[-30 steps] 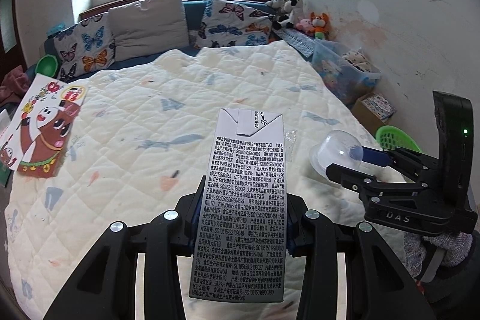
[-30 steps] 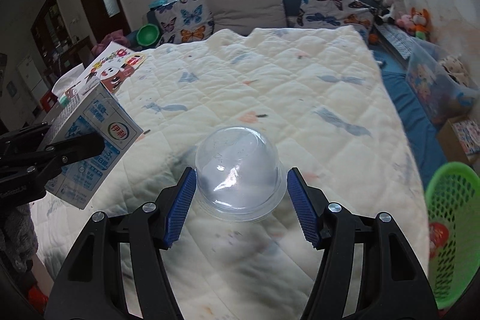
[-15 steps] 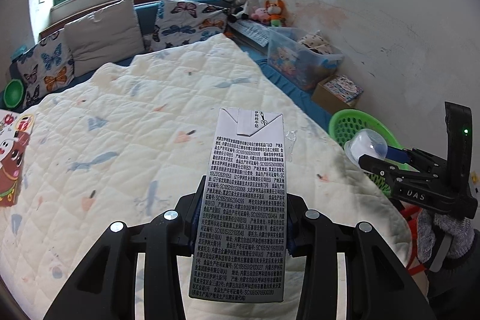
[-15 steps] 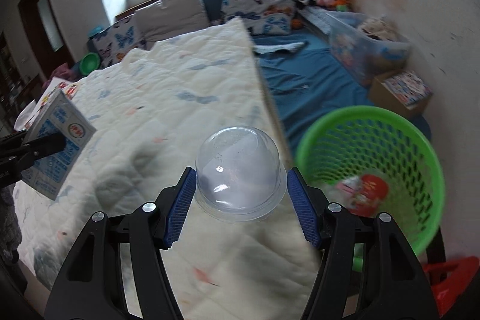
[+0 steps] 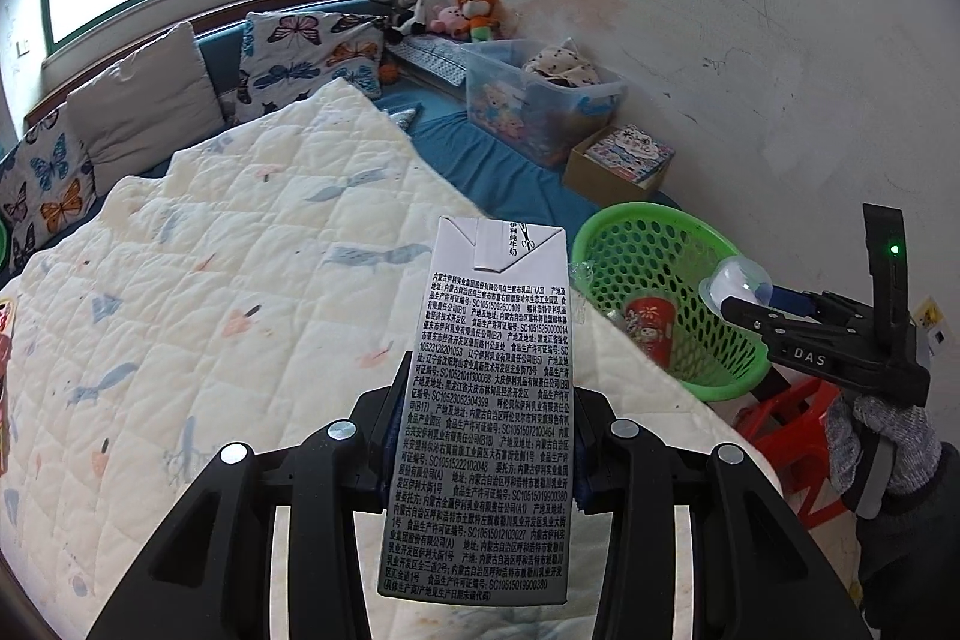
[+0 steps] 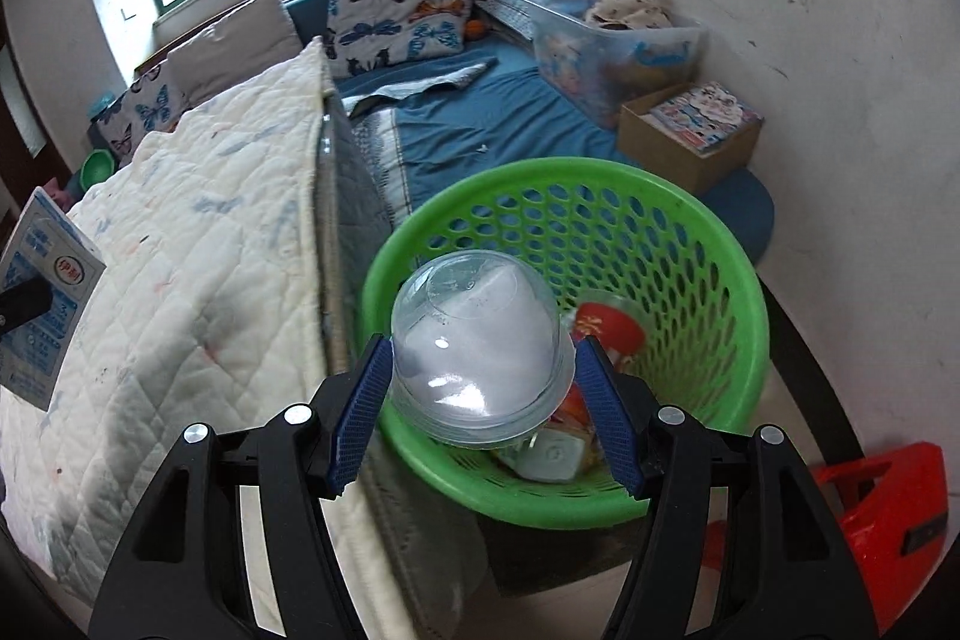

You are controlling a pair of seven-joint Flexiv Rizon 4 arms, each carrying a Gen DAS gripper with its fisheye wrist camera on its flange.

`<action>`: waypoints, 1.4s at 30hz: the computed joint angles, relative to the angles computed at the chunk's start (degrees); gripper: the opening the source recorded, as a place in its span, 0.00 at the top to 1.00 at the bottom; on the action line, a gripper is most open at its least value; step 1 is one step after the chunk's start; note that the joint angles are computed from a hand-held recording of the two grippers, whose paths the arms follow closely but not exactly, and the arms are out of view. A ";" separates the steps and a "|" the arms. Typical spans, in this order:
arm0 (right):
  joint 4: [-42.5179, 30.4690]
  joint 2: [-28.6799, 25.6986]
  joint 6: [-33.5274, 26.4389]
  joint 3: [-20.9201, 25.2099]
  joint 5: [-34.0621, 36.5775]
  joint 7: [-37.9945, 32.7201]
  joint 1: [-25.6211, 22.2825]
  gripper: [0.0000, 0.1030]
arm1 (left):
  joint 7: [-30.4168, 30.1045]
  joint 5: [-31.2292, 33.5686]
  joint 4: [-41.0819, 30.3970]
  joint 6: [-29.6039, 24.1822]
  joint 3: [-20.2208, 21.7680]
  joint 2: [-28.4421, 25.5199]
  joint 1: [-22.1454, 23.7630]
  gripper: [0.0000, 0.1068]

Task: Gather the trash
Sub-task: 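Carry the clear lid and milk carton to the green basket, then release the clear lid and milk carton into the basket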

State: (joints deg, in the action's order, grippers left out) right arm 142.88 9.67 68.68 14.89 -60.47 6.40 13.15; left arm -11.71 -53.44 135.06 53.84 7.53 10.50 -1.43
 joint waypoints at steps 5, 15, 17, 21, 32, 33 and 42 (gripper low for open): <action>1.21 0.47 -0.04 -0.47 0.58 -0.20 -0.81 0.37 | -0.68 0.24 -0.23 0.90 -1.15 -0.26 -1.23 0.63; 3.11 3.15 0.39 0.08 1.71 -0.25 -2.23 0.32 | -2.49 0.73 -1.26 2.16 -3.22 -1.15 -4.63 0.63; 3.44 3.93 0.32 0.36 2.41 -0.65 -2.38 0.32 | -3.09 1.09 -1.55 2.37 -3.69 -1.57 -5.26 0.63; 4.26 5.68 0.29 0.94 3.26 -1.02 -2.97 0.30 | -3.75 1.43 -2.27 3.04 -4.56 -2.66 -6.40 0.63; 6.58 9.24 0.68 2.65 6.03 -2.14 -3.94 0.29 | -7.43 3.59 -3.66 5.58 -7.36 -6.14 -9.53 0.62; 6.85 9.49 0.91 2.72 6.20 -2.11 -4.10 0.29 | -8.08 4.08 -3.89 5.89 -7.70 -6.76 -9.72 0.62; 8.63 10.57 2.47 3.47 7.71 -1.77 -5.32 0.29 | -12.00 6.36 -5.01 7.03 -9.60 -9.91 -10.99 0.62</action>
